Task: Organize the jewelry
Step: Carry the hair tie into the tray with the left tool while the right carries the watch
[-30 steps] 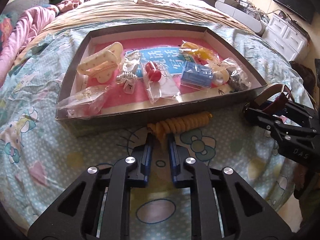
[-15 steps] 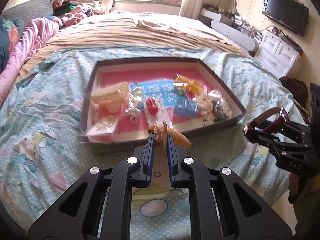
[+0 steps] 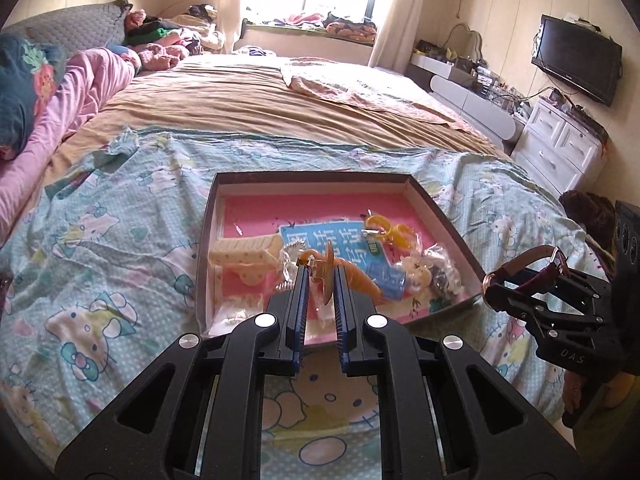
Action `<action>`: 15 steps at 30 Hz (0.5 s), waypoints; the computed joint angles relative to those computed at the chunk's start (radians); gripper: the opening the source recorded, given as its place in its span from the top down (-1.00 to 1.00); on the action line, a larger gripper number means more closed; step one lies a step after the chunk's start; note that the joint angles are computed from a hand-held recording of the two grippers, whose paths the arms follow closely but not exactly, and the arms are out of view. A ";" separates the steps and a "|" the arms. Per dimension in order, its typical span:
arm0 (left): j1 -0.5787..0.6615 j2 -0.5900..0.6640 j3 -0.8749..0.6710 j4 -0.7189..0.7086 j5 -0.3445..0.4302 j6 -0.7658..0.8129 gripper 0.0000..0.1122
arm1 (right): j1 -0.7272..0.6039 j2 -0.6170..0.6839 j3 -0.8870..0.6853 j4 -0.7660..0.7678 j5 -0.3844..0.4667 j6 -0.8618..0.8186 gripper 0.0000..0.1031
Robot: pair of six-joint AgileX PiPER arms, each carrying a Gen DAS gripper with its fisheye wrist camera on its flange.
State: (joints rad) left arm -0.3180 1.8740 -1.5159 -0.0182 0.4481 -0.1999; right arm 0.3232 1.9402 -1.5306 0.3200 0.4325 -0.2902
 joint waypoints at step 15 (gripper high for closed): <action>-0.008 0.147 -0.213 -0.071 0.081 0.074 0.89 | -0.030 0.107 -0.189 -0.084 0.061 0.090 0.19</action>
State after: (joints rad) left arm -0.3258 2.0210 -1.7290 -0.0888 0.5286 -0.1257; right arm 0.2935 2.0470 -1.7192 0.2364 0.4939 -0.2003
